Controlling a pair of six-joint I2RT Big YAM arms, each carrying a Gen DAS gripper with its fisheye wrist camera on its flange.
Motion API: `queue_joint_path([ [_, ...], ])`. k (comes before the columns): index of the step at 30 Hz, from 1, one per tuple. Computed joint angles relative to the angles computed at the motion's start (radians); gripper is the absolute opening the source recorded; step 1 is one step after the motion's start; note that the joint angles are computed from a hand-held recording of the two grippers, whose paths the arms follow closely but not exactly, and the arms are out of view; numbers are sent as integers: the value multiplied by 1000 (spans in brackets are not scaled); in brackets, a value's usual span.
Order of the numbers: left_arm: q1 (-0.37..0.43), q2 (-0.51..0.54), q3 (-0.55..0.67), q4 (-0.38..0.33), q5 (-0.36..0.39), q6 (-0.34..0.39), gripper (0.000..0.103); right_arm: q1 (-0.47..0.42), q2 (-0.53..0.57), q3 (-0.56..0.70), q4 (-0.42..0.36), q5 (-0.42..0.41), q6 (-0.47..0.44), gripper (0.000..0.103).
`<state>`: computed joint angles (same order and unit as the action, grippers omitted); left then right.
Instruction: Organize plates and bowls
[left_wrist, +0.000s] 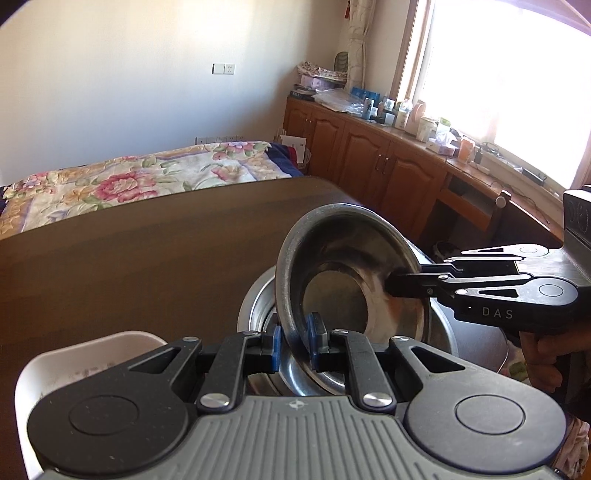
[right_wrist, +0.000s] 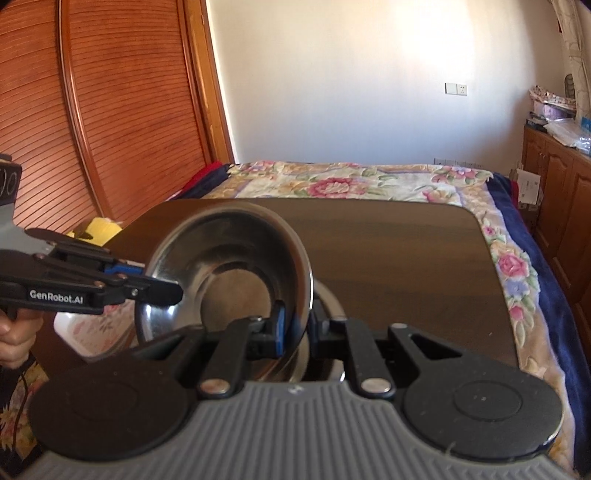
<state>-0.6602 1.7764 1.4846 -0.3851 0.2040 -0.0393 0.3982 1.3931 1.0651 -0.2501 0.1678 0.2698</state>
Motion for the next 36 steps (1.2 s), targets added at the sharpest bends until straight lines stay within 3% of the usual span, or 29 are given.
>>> queue_joint_path([
  [21,-10,5,-26,10,-37,1,16,12,18,-8,3,-2,36,15],
  [36,-26,-5,-61,51,-71,-1,17,28,21,-19,24,52,-6,16],
])
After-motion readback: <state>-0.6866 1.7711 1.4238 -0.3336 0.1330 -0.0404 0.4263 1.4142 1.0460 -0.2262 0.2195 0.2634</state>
